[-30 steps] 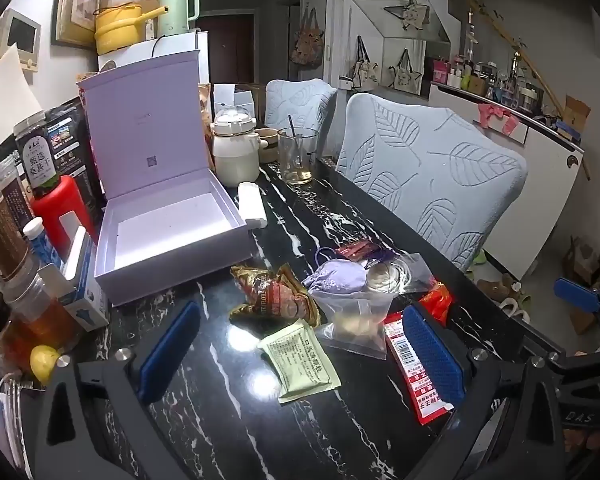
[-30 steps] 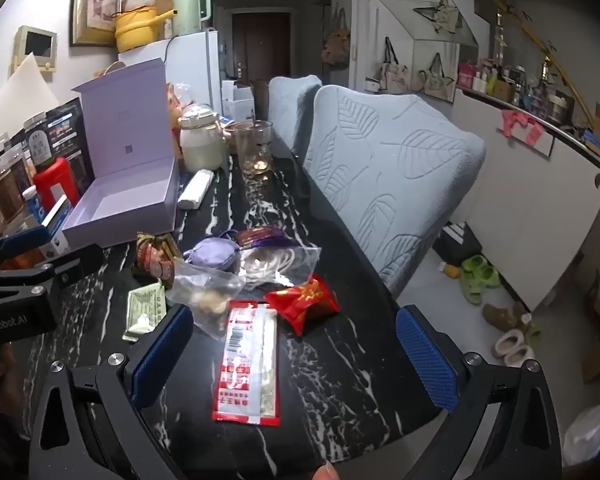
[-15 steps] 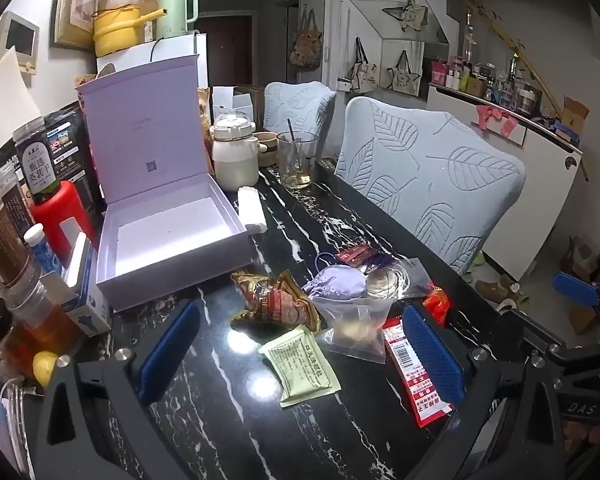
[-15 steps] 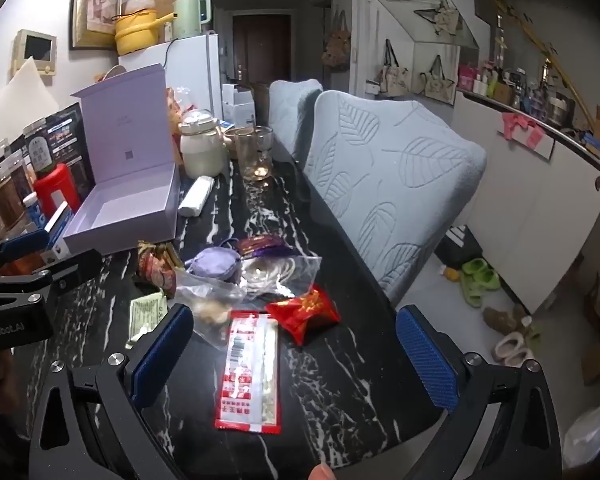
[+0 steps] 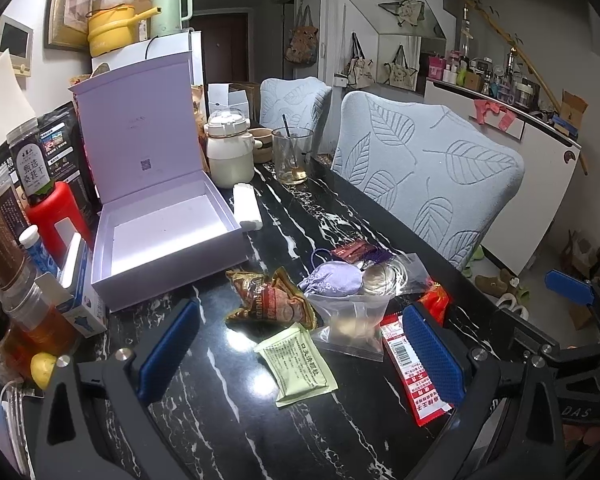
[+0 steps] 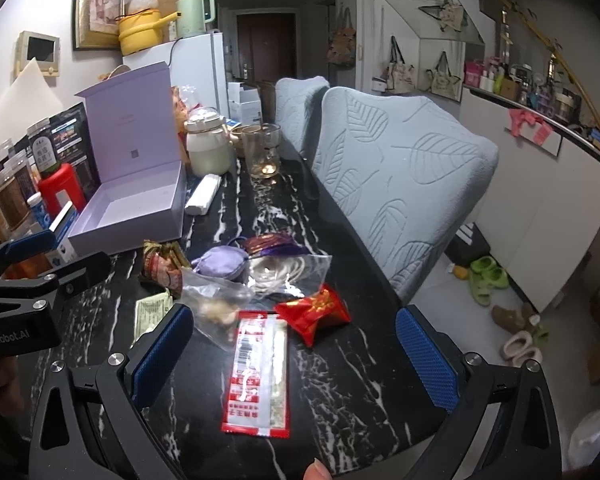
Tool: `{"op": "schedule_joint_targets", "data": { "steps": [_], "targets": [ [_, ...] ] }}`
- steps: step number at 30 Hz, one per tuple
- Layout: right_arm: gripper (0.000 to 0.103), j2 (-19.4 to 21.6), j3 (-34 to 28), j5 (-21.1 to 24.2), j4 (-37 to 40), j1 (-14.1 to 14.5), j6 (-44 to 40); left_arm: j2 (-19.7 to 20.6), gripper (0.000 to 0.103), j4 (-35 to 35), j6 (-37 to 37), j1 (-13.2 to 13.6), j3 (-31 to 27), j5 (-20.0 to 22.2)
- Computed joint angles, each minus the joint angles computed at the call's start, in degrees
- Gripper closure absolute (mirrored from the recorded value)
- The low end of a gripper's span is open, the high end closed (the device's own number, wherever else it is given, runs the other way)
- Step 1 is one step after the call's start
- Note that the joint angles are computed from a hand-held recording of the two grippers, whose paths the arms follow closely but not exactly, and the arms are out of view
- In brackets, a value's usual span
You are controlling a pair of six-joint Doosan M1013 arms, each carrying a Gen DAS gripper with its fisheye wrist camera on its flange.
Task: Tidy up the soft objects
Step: 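Move left tool toward green sachet while right tool approaches red-white packet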
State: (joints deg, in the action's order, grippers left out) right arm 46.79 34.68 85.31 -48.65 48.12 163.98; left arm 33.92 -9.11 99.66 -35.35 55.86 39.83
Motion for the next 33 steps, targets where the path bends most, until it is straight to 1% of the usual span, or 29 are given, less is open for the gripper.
{"op": "schedule_joint_targets", "data": {
  "steps": [10,20,26,33],
  "targets": [
    [0.000,-0.4,0.8,0.4,0.7,-0.2,0.9,0.2,0.000,-0.2,0.1,0.0,-0.5,0.9],
    [0.000,-0.2,0.4,1.4,0.5,-0.2,0.7,-0.1,0.000,0.7,0.0,-0.3,0.0,0.6],
    [0.000,0.0,-0.1,2.1,0.5,-0.2,0.6,-0.3,0.000,0.7,0.3,-0.4,0.5,0.0],
    [0.000,0.0,-0.1,2.3,0.8,-0.2,0.4,-0.3,0.000,0.0,0.9,-0.5,0.6,0.3]
  ]
}}
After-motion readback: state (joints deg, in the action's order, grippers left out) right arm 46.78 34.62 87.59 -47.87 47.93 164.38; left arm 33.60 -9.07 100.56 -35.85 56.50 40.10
